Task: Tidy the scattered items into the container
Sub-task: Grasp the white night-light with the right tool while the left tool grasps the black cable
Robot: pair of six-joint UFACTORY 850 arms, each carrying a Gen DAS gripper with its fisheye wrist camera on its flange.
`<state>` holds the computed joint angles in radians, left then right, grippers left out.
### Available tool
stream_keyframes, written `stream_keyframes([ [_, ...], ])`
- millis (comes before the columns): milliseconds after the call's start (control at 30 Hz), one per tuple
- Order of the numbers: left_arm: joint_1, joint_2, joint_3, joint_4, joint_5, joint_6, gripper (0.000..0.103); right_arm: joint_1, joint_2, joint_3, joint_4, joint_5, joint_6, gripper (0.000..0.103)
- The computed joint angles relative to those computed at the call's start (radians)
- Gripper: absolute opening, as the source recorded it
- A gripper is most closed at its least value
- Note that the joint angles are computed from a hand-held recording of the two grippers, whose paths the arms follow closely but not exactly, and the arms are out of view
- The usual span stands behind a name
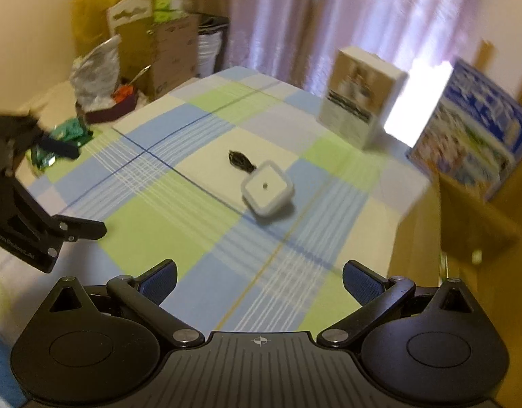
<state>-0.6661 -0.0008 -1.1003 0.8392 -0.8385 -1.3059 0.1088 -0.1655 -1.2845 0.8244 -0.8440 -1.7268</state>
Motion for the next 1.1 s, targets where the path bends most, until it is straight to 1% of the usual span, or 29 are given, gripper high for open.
stream_keyframes([
  [167, 0.065, -0.029, -0.005, 0.045, 0.061, 0.181, 0.102, 0.049, -0.038, 0.0, 0.07, 0.078, -0.232, 0.101],
  [333, 0.113, -0.071, -0.006, 0.138, 0.119, 0.363, 0.101, 0.086, -0.08, 0.013, 0.171, 0.159, -0.553, 0.1],
  [467, 0.154, -0.104, -0.003, 0.197, 0.179, 0.474, 0.101, 0.113, -0.125, 0.003, 0.185, 0.197, -0.722, 0.091],
  [633, 0.205, -0.16, -0.019, 0.226, 0.239, 0.599, 0.101, 0.14, -0.18, -0.019, 0.218, 0.24, -0.879, 0.086],
  [767, 0.253, -0.182, -0.028, 0.233, 0.337, 0.726, 0.097, 0.153, -0.217, -0.043, 0.238, 0.253, -0.941, 0.084],
  [900, 0.292, -0.219, -0.061, 0.246, 0.387, 0.862, 0.096, 0.175, -0.258, -0.081, 0.206, 0.273, -0.925, 0.082],
  [1033, 0.33, -0.257, -0.112, 0.156, 0.431, 1.033, 0.096, 0.194, -0.301, -0.133, 0.156, 0.287, -0.825, 0.077],
  [1100, 0.344, -0.278, -0.138, 0.093, 0.439, 1.119, 0.093, 0.202, -0.314, -0.151, 0.14, 0.286, -0.796, 0.075],
])
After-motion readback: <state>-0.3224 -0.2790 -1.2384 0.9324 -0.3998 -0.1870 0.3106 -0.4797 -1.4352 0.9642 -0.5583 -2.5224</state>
